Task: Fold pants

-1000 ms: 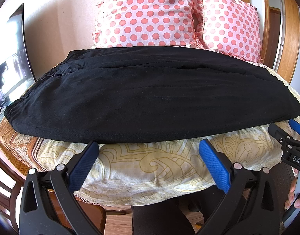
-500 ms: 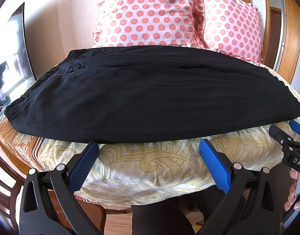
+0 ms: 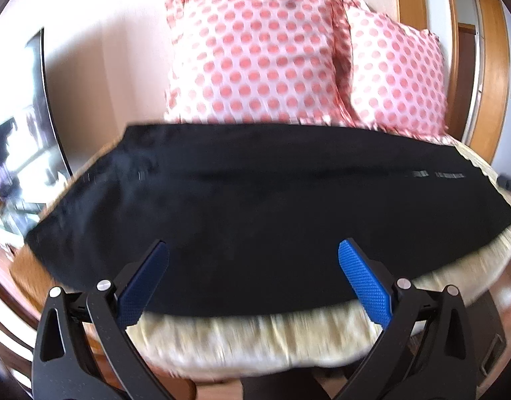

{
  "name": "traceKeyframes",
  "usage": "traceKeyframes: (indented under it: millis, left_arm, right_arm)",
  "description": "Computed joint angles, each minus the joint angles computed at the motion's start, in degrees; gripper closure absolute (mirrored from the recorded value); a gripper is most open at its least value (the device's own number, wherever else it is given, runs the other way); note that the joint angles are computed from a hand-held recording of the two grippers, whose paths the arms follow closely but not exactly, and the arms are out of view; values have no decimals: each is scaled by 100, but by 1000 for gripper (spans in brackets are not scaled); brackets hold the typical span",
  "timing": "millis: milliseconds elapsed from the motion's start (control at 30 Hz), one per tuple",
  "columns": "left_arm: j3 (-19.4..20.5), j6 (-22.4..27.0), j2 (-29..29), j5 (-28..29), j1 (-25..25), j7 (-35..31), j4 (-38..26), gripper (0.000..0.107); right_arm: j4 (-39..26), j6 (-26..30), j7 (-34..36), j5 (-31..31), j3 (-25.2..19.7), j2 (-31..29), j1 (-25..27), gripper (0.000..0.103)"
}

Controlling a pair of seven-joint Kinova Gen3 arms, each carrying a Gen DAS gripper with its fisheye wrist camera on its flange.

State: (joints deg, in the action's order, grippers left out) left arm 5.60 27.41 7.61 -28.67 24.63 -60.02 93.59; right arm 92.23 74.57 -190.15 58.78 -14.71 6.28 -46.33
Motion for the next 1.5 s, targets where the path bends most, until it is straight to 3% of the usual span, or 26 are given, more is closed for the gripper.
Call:
traceKeyframes:
  millis: [100, 167, 400, 567, 700, 900, 1033, 1133, 1300, 1367, 1500]
  left_arm:
    - [-179, 325, 413, -356, 265, 298, -569, 6]
    - [-17, 510, 761, -127, 102, 68, -1076, 6]
    - [-261, 1134, 1636, 545, 249, -414, -2454, 6]
    - [-340, 1290, 2009, 990, 208, -749, -2956, 6]
    - [-323, 1315, 2179, 1335, 81, -1016, -3081, 6]
    - [-104, 1732, 2415, 2045, -240, -1571, -3486, 6]
    - [-140, 1911, 2501, 2232, -251, -1720, -3636, 6]
    - [-203, 2043, 2556, 2254, -201, -1737, -3740, 6]
    - [-241, 2118, 2581, 2272, -176, -1752, -3789, 6]
    - [-248, 2172, 2603, 2281, -177, -1749, -3832, 6]
    - [-253, 2249, 2644, 2314, -188, -1732, -3910, 6]
  right_arm:
    - [-503, 11, 560, -319, 145, 105, 788, 1]
    - [-929, -2, 1026, -673, 392, 290, 1306, 1]
    - [-2635, -51, 2101, -2304, 1003, 1424, 3009, 5]
    - [-3962, 436, 2719, -3090, 2114, 2523, 3075, 18]
    - [-5005, 1069, 2830, -3535, 2283, 3229, 3400, 33]
    - [-6260, 1988, 3011, -3627, 2494, 4052, 3514, 35]
    - [-6243, 1962, 2967, -3494, 2587, 4109, 3415, 41]
    - [-5857, 1720, 2875, -3366, 2624, 3953, 3313, 58]
    - [-4593, 791, 2523, -3231, 2686, 3333, 3157, 91]
    - [-4062, 334, 2284, -3144, 2558, 3004, 3162, 99]
    - [-3000, -598, 1694, -2713, 2484, 2302, 2941, 100]
